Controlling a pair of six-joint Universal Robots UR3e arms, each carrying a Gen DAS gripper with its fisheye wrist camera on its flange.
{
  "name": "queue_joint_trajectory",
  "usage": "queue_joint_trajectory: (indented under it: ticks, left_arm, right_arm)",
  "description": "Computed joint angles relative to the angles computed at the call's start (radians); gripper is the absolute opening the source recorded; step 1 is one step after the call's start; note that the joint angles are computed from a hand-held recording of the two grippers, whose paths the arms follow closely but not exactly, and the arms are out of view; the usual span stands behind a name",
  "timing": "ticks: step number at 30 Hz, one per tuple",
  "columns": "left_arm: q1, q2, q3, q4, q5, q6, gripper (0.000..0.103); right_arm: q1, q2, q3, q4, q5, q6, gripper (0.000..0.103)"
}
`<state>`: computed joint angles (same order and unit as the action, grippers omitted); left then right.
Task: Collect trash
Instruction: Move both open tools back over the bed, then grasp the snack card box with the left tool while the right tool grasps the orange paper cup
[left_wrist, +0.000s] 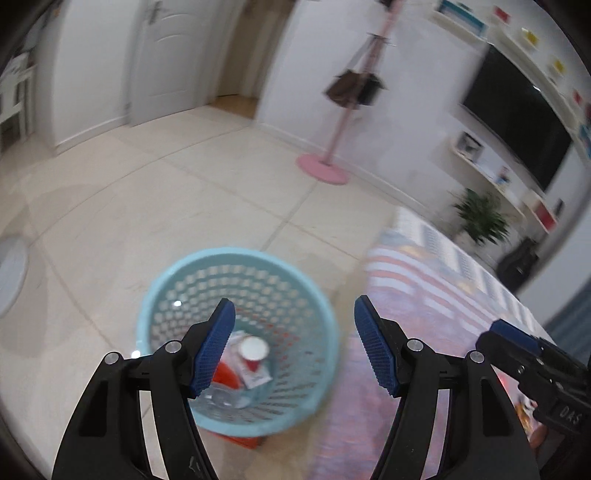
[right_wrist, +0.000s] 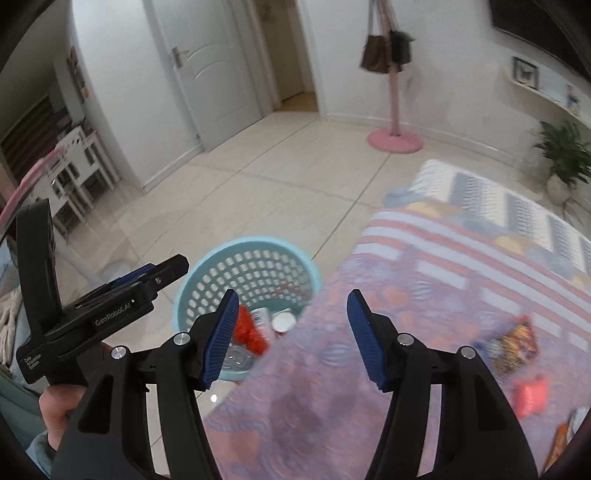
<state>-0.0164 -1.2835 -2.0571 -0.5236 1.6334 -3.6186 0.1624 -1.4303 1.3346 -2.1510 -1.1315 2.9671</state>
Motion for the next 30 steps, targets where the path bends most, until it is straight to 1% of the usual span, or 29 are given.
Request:
queue_joint_trajectory:
  ticks: [3, 5, 7, 10, 13, 16, 17, 18, 22, 25, 30]
  left_arm:
    - [-0.127, -0.094, 0.124, -0.011, 0.026, -0.024, 0.066]
    - [-0.215, -0.169, 0.215, -0.018, 0.058, -0.03, 0.07]
    - [-0.304, -0.258, 0.322, -0.031, 0.089, -0.031, 0.071]
    - [-0.393, -0.368, 0.451, -0.057, 0.104, -0.024, 0.071]
    - [-0.47, -0.511, 0.633, -0.112, 0.125, 0.003, 0.071]
    - [-0.507, -0.66, 0.83, -0.183, 0.117, 0.032, 0.071]
    - [-0.512, -0.705, 0.888, -0.204, 0.111, 0.039, 0.071]
    - [-0.513, -0.759, 0.958, -0.229, 0.099, 0.047, 0.071]
    - [-0.507, -0.951, 1.207, -0.331, 0.027, 0.075, 0.071]
    - [-0.503, -1.152, 1.481, -0.465, -0.031, 0.128, 0.071]
    - [-0.502, -1.441, 1.929, -0.716, -0.037, 0.168, 0.071]
  right_arm:
    - [-0.107, -0.119, 0.088, 0.029, 0.043, -0.029, 0.057]
    - [-0.189, -0.198, 0.139, 0.066, 0.074, -0.059, 0.057]
    - [-0.29, -0.292, 0.205, 0.108, 0.106, -0.104, 0.057]
    - [-0.437, -0.397, 0.267, 0.185, 0.154, -0.184, 0.057]
    - [-0.637, -0.506, 0.329, 0.291, 0.211, -0.31, 0.058]
    - [-0.85, -0.575, 0.362, 0.406, 0.259, -0.44, 0.059]
    - [-0.943, -0.587, 0.367, 0.457, 0.278, -0.493, 0.059]
    - [-0.995, -0.586, 0.372, 0.472, 0.285, -0.517, 0.059]
    - [-1.175, -0.54, 0.398, 0.452, 0.283, -0.569, 0.06]
    - [-1.256, -0.477, 0.415, 0.385, 0.263, -0.559, 0.062]
    - [-1.33, -0.381, 0.432, 0.255, 0.227, -0.52, 0.065]
